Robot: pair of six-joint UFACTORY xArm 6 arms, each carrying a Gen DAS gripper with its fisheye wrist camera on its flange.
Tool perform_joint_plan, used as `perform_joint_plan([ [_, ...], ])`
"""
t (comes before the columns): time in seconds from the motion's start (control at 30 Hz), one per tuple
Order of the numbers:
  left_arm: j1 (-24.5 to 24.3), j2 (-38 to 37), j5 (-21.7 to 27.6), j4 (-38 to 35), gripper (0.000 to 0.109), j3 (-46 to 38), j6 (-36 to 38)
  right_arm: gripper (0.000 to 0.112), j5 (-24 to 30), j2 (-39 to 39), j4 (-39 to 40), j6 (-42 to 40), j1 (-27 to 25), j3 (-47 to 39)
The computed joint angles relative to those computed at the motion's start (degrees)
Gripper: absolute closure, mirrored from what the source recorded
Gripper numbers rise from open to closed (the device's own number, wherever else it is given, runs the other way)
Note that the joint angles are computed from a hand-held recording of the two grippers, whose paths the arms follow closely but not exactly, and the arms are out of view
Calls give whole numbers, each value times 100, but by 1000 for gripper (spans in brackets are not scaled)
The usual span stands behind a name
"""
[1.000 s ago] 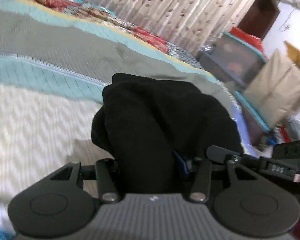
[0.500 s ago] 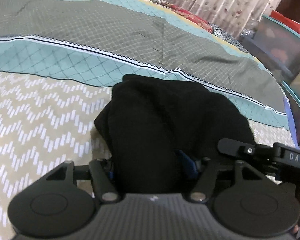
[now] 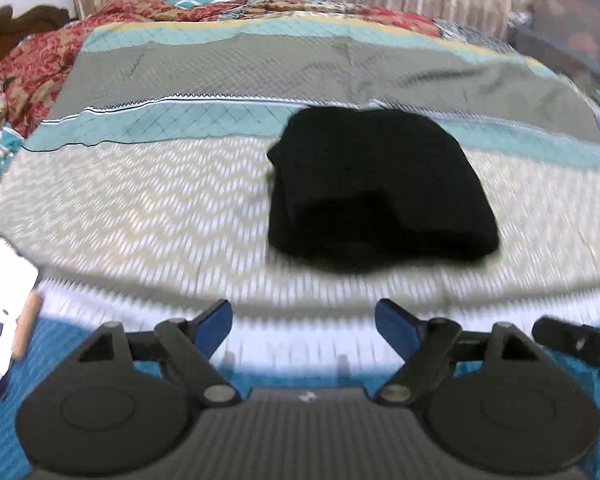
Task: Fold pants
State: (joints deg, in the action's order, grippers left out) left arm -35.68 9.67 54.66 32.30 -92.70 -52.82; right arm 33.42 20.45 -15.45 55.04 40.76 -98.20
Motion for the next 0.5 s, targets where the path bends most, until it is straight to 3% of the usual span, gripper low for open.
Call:
perform_joint_plan([
  [0.2, -617, -779, 395, 244, 14, 726, -680, 9, 409, -849, -578, 705, 527, 957],
  [0.33, -983, -1098, 604, 422, 6, 1020, -1042, 9, 362, -1139, -549, 510, 740, 1265],
  [0.5, -1198, -1342, 789, 411, 6, 1255, -1307, 9, 288, -1369, -608, 468, 891, 1525],
])
